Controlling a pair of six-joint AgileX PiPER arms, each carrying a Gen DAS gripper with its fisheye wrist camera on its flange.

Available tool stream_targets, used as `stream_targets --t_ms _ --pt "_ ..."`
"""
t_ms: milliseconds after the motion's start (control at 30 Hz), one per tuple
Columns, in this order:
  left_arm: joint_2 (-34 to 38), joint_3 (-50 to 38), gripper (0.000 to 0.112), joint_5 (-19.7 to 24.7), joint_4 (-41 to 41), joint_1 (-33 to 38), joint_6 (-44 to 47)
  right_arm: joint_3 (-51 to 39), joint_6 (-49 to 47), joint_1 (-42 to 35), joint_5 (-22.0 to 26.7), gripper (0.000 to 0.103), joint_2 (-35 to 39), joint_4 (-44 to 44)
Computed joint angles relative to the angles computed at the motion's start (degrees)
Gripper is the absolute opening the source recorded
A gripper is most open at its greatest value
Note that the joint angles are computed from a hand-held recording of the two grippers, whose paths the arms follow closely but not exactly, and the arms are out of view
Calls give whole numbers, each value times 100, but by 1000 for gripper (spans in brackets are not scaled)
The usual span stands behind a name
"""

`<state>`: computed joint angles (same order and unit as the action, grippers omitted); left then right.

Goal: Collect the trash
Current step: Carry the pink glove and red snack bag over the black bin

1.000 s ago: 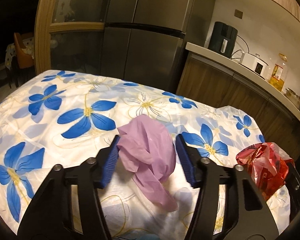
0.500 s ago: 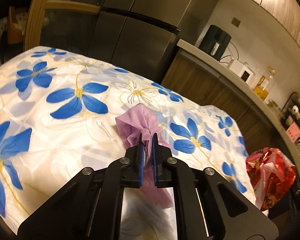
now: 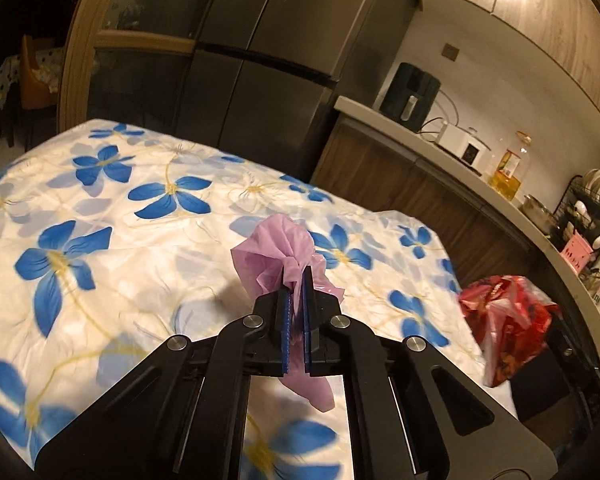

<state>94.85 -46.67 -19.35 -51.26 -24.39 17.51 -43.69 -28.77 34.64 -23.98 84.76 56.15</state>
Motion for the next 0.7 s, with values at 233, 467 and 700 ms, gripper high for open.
stream_targets --t_ms 233,467,700 --pt "-385 61 3 -240 -1531 -690 1393 523 -440 -52 -43 19 -748 396" --pt "-416 -123 3 -623 -2442 -1383 2294 921 -1140 -85 -191 19 -1394 982" --pt "-314 -404 3 -809 -2883 -1813 2805 1155 -1541 -201 -228 19 -1792 1329"
